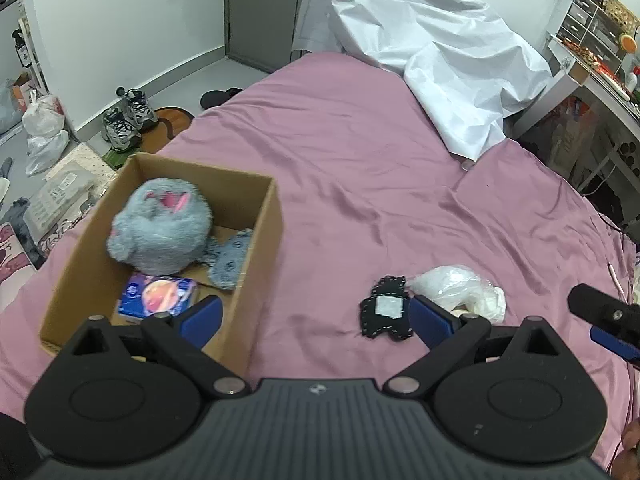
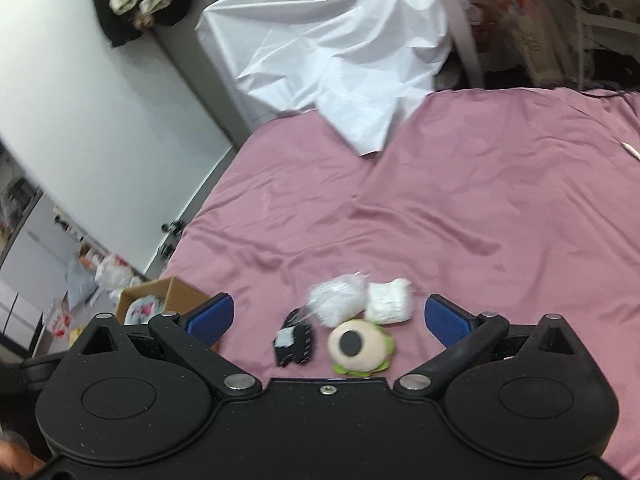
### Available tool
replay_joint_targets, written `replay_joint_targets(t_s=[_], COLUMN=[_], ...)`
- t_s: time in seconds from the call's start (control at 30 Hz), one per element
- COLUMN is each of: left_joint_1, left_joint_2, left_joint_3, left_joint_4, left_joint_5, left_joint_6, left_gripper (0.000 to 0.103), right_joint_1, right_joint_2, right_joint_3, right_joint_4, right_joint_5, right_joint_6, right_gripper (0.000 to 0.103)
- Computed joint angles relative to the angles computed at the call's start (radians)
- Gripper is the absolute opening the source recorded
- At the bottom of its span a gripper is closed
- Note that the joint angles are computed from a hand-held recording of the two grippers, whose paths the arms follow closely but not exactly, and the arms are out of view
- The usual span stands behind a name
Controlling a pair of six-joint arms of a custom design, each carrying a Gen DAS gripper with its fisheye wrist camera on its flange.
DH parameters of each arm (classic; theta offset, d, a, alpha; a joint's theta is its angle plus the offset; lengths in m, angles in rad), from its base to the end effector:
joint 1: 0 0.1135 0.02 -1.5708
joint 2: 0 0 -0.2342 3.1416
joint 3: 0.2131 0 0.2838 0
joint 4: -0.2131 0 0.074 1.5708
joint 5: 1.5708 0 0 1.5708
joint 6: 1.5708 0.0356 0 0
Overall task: Organize soft objects
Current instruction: 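Withdraw both tools from the box back toward the remaining items, then close the left tool on the black patch while the right tool grasps the round green-rimmed plush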
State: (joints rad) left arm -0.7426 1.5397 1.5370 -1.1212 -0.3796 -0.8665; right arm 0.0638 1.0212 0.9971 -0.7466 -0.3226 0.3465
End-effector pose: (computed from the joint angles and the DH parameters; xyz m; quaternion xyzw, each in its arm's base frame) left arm 0.2568 -0.2178 0.3103 -0.1010 0.9532 -0.0292 0.2835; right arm 0.2525 0.0274 0.2915 0.0662 0.9088 0.2231 0.3462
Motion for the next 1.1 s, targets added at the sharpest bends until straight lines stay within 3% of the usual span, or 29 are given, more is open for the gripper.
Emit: replay_joint_targets(t_s=[0.47,0.67,0.9,1.1], left_joint_1=[-0.024,-0.010,-0.002,0.009], left_joint_2=[0.163,0.207,0.274,0.311], left_joint_3=[0.071,0.052,0.044,0.028], left_joint_4=[0.100,0.143,0.179,0.218], left_joint_5=[0.030,0.071,0.115,0.133], left_joint_6=[0.002,-0.005,-0.008,-0.004], left_gripper=[0.096,0.088,0.070,0.069], right_joint_1=[-0.151,-0.149,-0.117,-0.107], right_joint_2=[0.105,0.162,0.235,0.299], right_joint_3=[-0.031,-0.033,-0.021,0.003], right_joint_4=[0.023,0.017,0.029,0.036], right_joint_5=[-0.159,-0.189,-0.194,-0.184], right_joint_6=[0.107,0.119,0.135,0.151], right_gripper=[0.098,0.086,0.077,0.074])
